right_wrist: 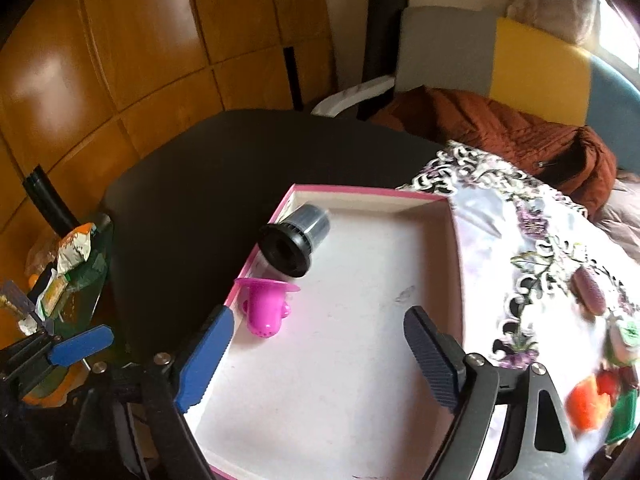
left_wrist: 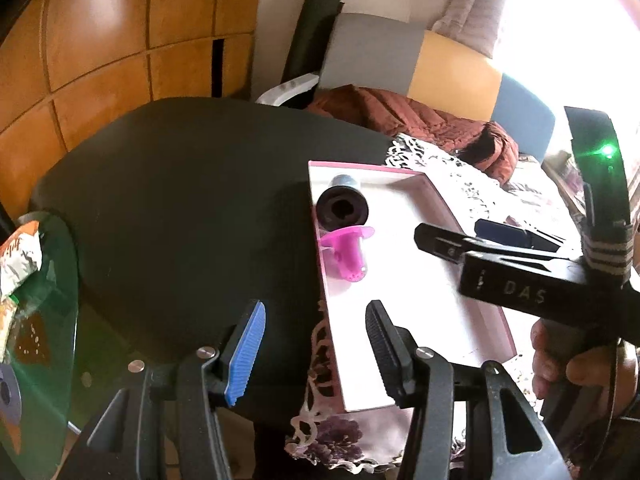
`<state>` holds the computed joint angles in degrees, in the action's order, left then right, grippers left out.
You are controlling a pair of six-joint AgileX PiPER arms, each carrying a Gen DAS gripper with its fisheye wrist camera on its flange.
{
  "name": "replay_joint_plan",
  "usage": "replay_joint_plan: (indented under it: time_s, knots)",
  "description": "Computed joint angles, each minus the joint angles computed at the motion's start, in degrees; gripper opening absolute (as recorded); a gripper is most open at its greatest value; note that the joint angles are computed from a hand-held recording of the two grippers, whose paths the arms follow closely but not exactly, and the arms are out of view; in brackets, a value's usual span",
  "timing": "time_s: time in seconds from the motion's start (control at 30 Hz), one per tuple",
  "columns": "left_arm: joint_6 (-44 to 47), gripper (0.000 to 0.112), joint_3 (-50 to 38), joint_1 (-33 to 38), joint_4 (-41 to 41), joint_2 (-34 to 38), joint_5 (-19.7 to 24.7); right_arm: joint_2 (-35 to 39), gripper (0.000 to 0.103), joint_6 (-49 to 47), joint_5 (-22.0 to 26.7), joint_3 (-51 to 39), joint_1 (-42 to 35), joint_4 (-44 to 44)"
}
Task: Organize rigid objects
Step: 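Move both tools back toward the toys on the cloth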
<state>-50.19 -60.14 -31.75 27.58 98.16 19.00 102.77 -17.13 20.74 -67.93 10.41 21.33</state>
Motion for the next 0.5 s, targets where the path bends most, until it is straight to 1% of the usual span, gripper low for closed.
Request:
replay_joint_plan:
  time_s: [0.23,0.4,0.5]
  knots:
    - [1.2,0.053,-2.7,-2.8,0.3,0.4,2.0,-5.8,0.092,-6.5,-2.2,5.3,-5.3,5.6]
    - [5.8,0.053,-5.5,-4.6,-3.4,1.6,3.0,-9.2,0.094,-12.3,-2.1,8.3,-12.3,9.8]
    - [9.0,0.053,-7.8,-5.9,-5.7,2.7,3.7,-10.1,0.095,-14.5,-2.1,9.3,-17.3,10.1]
